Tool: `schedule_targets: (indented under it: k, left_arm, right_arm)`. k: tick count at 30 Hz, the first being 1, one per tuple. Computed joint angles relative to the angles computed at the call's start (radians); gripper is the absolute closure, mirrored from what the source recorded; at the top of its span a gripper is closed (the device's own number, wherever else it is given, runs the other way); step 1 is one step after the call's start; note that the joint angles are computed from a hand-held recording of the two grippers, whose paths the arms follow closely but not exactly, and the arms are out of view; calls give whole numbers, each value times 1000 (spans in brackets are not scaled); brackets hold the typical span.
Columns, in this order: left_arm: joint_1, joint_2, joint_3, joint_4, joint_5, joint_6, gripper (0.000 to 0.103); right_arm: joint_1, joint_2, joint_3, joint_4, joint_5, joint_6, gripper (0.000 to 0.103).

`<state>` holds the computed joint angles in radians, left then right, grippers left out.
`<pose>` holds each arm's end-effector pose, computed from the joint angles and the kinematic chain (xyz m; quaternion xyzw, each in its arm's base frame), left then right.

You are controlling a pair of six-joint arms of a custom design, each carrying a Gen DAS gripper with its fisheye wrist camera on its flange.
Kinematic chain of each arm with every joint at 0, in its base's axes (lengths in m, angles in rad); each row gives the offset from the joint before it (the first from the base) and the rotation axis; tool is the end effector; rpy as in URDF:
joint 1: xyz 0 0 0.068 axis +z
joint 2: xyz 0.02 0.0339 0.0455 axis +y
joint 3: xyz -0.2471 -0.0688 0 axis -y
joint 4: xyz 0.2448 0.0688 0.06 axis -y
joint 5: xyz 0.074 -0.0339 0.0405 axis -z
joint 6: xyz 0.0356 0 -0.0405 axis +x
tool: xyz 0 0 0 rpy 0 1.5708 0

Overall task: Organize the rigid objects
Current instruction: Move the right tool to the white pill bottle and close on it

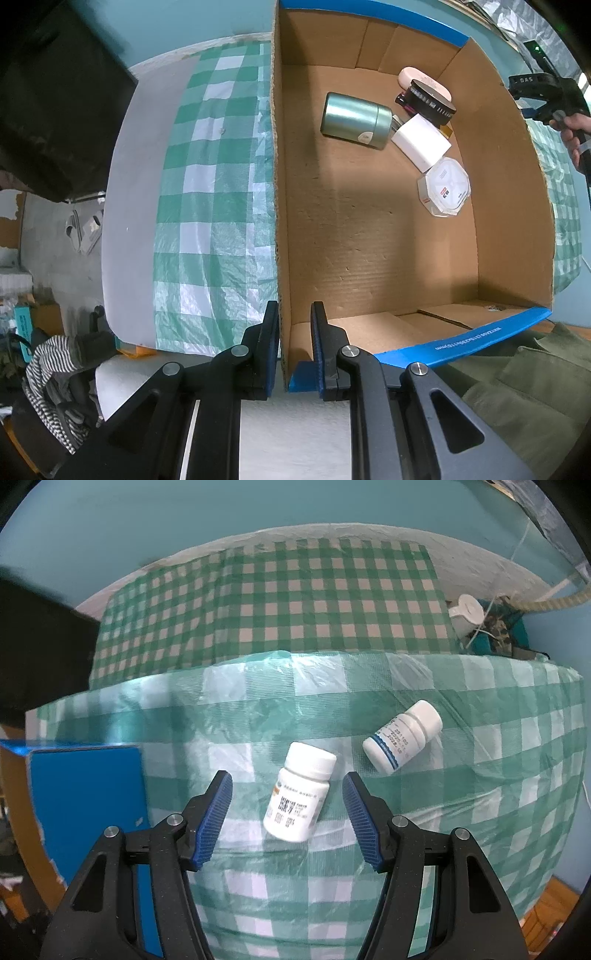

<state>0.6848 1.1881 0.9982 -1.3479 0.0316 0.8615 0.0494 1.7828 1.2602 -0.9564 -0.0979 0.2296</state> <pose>0.1425 0.1149 0.2459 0.0885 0.9958 0.0002 0.0228 0.3235 0.0195 0.1759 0.0875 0.9939 0.0548 0.0386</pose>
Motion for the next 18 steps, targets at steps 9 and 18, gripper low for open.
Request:
schedule_targets:
  k: [9, 18]
  left_arm:
    - [3, 4, -3, 3, -2, -3, 88]
    - [2, 7, -4, 7, -4, -7, 88]
  right_arm:
    - [7, 38, -35, 52, 8, 34, 47]
    - [20, 14, -62, 77, 53, 20, 71]
